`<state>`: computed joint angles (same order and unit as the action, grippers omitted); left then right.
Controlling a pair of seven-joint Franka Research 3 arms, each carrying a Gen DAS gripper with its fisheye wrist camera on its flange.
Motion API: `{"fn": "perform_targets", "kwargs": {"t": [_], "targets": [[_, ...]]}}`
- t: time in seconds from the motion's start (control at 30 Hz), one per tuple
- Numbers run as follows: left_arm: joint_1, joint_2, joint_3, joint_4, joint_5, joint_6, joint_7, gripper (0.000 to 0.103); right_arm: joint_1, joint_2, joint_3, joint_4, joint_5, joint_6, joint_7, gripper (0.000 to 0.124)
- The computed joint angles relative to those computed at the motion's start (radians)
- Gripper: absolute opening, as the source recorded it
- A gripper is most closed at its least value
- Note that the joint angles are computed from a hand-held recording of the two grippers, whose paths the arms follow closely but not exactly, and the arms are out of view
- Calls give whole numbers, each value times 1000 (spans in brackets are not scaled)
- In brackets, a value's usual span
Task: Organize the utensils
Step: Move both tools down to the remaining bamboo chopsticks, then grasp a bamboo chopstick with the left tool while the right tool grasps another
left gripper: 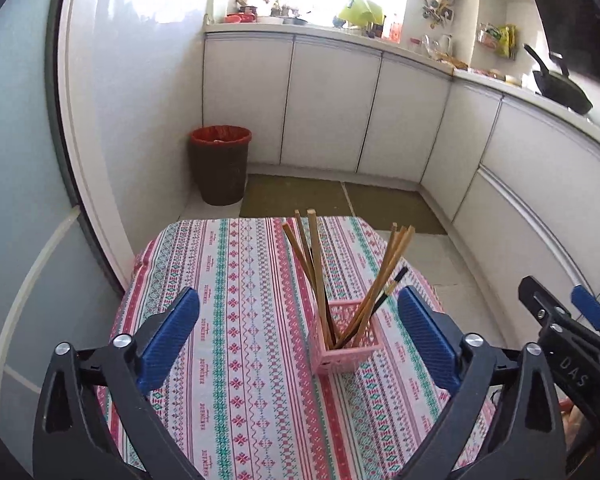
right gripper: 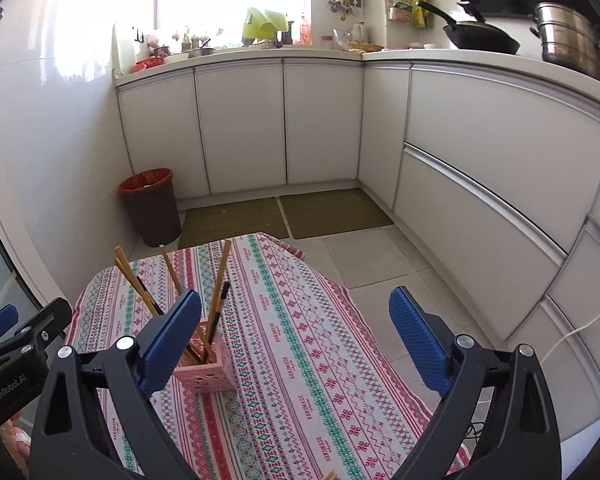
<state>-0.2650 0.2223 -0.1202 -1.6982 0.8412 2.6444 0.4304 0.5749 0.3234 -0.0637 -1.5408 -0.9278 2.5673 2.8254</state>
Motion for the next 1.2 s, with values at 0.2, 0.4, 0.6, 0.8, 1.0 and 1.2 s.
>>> {"fn": "perform_targets", "kwargs": {"t": [0.2,0.4,0.6,0.8,1.0,1.2], "targets": [[8,59,-64,29,-206,-91,276,96,-36,-110,29,-183,13,-30,-21,96],[-14,197,-125,141,-447,-244,600,96,-137,-239,83,-428,147,13,-46,96],[-72,368,-142,314,-578,-412,793,96,-225,-335,122,-605,300,40,-53,96],[-142,538,-115,560,-621,-603,848,88,-281,-393,149,-688,400,45,-109,96],[-164,626,-99,690,-649,-715,890,79,-315,-397,164,-710,496,77,-171,96],[-175,666,-95,728,-663,-736,921,65,-314,-379,166,-703,558,80,-209,96]]}}
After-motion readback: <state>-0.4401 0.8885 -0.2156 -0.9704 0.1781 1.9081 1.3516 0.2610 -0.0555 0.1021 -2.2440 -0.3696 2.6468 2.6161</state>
